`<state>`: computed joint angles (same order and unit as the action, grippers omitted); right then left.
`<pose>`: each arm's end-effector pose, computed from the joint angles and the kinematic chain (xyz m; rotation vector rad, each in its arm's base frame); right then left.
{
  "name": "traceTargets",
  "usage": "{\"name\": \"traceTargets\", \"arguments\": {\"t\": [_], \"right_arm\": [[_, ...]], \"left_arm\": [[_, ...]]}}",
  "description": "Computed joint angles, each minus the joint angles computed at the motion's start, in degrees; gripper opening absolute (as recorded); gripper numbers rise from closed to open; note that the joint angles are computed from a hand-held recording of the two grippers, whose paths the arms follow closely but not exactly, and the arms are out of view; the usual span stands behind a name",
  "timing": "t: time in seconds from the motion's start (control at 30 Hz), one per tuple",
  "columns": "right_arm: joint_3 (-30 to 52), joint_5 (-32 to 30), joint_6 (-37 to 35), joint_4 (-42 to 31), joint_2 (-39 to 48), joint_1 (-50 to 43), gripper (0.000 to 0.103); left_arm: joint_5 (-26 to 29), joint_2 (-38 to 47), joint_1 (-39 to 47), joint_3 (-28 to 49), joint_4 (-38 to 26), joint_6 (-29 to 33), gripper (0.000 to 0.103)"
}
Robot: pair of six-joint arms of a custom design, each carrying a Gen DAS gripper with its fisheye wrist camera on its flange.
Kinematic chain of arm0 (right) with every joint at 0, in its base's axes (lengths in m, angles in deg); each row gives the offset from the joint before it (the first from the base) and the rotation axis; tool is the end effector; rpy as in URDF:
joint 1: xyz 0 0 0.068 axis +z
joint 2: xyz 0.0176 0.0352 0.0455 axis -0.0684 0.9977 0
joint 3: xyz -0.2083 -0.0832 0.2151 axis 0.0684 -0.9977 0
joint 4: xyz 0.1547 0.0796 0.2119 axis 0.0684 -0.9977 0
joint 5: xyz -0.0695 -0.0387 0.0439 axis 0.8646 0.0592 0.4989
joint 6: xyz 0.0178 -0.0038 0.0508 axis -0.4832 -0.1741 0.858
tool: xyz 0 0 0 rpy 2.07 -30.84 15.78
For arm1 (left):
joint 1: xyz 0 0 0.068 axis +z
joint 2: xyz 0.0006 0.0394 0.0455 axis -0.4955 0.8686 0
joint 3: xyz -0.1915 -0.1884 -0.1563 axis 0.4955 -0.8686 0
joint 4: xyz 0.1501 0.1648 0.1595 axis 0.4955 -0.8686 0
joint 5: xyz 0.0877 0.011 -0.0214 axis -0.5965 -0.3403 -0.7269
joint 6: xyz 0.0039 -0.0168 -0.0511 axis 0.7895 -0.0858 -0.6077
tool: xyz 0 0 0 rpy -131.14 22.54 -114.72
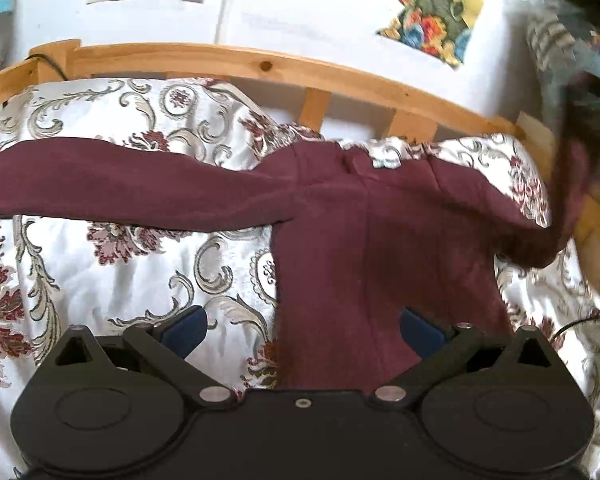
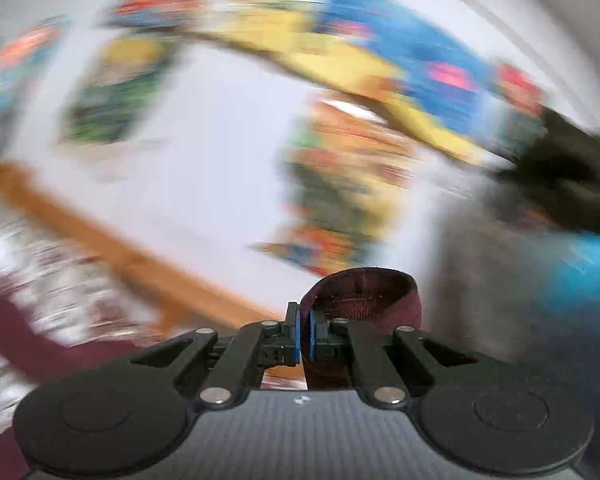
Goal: Fold small clothes
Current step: 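Fold the held sleeve across the shirt body and open the right gripper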
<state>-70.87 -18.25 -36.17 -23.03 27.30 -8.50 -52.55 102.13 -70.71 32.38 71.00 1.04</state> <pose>0.2248 -0.0115 0.2118 -0.4310 1.5402 -0.2729 0.1786 -0.1354 0.1852 -0.1265 2.2322 -0.2357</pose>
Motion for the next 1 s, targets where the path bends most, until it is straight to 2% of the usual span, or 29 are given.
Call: {"name": "traceTargets", "arguments": {"t": [0.1,0.2,0.37,0.43,0.47,0.5,0.57,0.67,0.73,0.87,0.93,1.0], "right_arm": [[-1.38,1.66,-8.61,1.53,4.91,10.57,0.006],[-2.38,4.39,-13.48,5.58,13.67,18.78,0.006],[-4.48,5.86,-13.16,5.16,20.94,24.70,0.006],[-4.91,5.64,-12.51,5.37,23.64,25.50,0.013],[-5.71,3.97,-11.89,5.18,24.23,24.81,0.029],[-5.37,2.22,-11.05,3.37,24.33,24.06,0.051],[-5.69,-3.11,-9.88,-1.66,21.91,21.27,0.069],[-6.75,-9.30,-12.21,-8.14,17.23,14.98,0.075],[-6.50,-12.64,-13.36,-10.40,15.76,8.82,0.078],[0.52,-16.76,-10.53,-16.55,17.33,-3.36,0.079],[4.42,-18.75,-11.55,-21.31,17.66,-6.83,0.079],[6.01,-19.32,-12.46,-21.32,17.55,-9.13,0.080]], "left_arm": [[-0.69,-2.43,0.14,-1.58,1.42,0.31,0.102],[-1.72,-5.03,-0.01,-3.25,2.99,0.70,0.102],[-3.36,-8.18,0.15,-5.22,4.71,0.37,0.102],[-3.75,-8.28,0.52,-5.45,5.13,-0.15,0.102],[-3.63,-7.90,0.95,-5.36,5.31,-0.33,0.102],[-3.41,-7.41,1.45,-5.22,5.47,-0.44,0.102],[-2.94,-5.77,2.78,-4.97,6.65,-0.54,0.102],[-1.82,-1.99,5.56,-5.20,10.78,0.36,0.102],[0.05,2.66,7.82,-5.27,15.69,2.66,0.102],[7.04,11.37,12.20,-3.23,22.36,6.65,0.102],[11.35,14.32,14.09,-2.37,26.18,7.91,0.102],[13.52,16.23,14.86,-1.50,28.83,9.10,0.102]]}}
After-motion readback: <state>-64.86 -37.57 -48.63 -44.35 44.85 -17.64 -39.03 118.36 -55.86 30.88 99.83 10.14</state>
